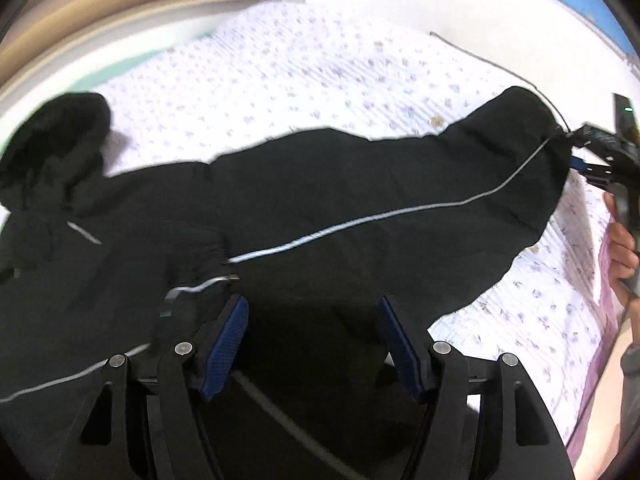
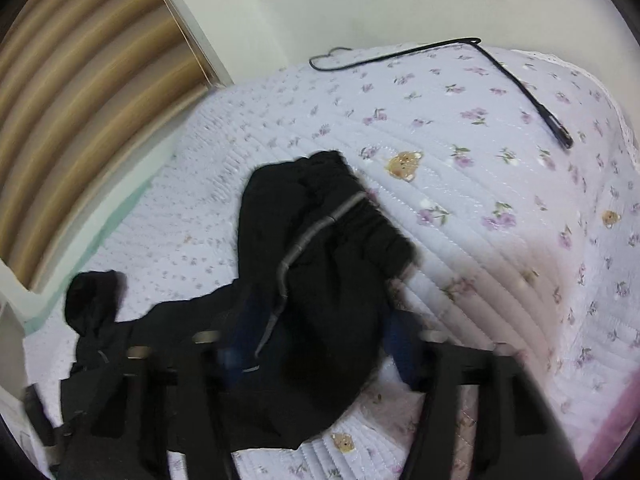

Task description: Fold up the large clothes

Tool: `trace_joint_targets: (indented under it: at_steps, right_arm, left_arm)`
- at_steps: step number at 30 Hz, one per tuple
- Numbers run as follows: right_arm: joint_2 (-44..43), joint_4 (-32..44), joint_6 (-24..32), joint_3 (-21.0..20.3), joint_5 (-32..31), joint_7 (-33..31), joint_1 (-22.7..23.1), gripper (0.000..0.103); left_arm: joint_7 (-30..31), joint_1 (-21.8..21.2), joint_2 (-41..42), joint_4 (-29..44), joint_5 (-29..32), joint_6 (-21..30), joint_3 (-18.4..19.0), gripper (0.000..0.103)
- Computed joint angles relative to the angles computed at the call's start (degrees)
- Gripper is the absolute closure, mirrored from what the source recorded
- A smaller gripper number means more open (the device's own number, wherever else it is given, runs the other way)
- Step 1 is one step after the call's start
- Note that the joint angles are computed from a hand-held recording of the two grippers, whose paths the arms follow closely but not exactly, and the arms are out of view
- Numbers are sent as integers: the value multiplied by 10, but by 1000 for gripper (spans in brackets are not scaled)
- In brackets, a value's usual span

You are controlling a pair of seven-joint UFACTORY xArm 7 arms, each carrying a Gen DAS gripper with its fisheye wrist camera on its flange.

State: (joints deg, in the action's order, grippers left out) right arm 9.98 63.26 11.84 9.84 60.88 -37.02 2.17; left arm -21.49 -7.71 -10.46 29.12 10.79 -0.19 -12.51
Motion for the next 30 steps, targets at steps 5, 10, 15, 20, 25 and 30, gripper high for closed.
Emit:
trace_joint_targets:
  at_steps: [5, 10, 15, 20, 25, 30]
  right_arm:
    - [-34, -23, -39, 11, -46, 25, 36, 80]
    - [-78, -42, -57, 13, -211, 154, 112, 84]
    - [-84, -29, -58, 29, -402, 310, 184, 84]
    - [-45, 29, -33, 40, -591, 462, 265, 84]
    - [47, 135, 17, 50, -680, 518, 353, 84]
    - [152, 247, 65, 50, -713, 534, 440, 84]
  left_arm:
    - [42, -24, -115, -56, -37, 33, 57, 34]
    - [80, 4, -250, -129, -62, 73, 99, 35]
    - [139, 74, -405, -201, -67, 146, 142, 35]
    - [213, 152, -541, -258, -75, 228, 192, 36]
    - [306, 232, -603, -280, -93, 290, 259, 36]
    - [376, 280, -602, -286, -116, 317, 293, 36]
